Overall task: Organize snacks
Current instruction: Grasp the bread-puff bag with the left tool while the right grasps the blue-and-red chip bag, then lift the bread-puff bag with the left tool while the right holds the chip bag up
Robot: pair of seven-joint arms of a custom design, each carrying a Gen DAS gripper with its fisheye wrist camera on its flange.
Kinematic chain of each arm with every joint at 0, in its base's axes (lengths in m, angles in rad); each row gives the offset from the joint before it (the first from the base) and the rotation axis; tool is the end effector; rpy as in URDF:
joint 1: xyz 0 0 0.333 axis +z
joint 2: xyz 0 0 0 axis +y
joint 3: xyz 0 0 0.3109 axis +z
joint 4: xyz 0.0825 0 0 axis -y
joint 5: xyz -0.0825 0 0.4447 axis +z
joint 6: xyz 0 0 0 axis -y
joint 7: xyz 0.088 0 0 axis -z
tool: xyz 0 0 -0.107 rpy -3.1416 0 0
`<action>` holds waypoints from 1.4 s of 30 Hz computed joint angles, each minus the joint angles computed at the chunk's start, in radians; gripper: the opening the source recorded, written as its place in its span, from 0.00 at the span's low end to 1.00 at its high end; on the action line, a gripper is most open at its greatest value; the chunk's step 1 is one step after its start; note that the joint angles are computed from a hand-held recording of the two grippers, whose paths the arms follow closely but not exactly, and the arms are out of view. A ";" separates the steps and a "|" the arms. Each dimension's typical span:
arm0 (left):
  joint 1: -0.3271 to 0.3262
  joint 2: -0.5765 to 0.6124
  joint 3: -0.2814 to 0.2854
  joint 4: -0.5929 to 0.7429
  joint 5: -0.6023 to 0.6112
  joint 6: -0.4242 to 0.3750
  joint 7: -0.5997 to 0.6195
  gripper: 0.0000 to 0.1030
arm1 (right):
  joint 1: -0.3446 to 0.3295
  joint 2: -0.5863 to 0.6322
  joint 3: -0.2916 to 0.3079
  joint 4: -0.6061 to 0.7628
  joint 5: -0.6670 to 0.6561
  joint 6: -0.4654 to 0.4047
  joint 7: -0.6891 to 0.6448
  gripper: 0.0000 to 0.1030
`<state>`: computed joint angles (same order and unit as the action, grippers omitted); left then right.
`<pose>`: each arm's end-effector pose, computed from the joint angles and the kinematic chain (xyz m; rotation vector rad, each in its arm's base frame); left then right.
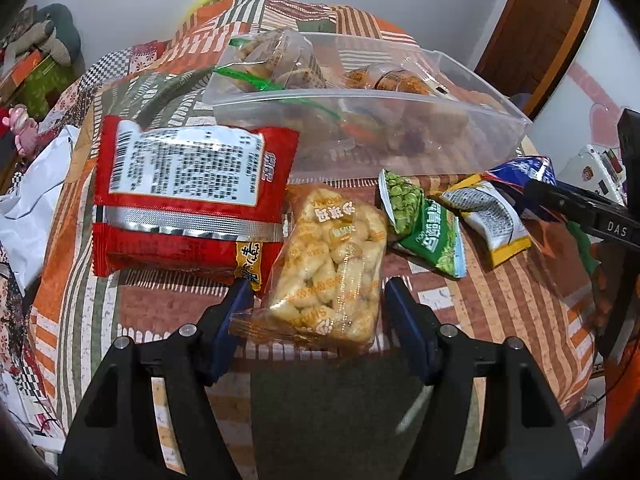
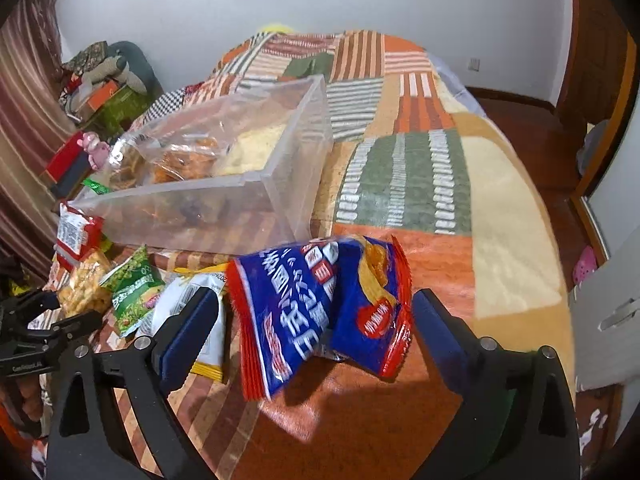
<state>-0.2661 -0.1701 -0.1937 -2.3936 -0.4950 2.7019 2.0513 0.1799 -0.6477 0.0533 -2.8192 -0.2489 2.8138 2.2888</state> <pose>0.5063 -0.2330 0.3899 -1.4210 2.5274 -0.7842 0.4118 0.1081 0.4125 -1.5398 2.0352 -0.4914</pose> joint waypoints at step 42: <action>-0.089 -0.155 0.064 -0.069 -0.283 0.030 0.229 0.46 | 0.005 -0.191 0.050 -0.071 -0.032 0.118 0.056 0.66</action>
<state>-0.3554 -0.3249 -0.1292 -2.4622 -0.7778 2.7321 2.2805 0.1848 -0.8382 0.1029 -2.8906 -0.2810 2.9315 2.3447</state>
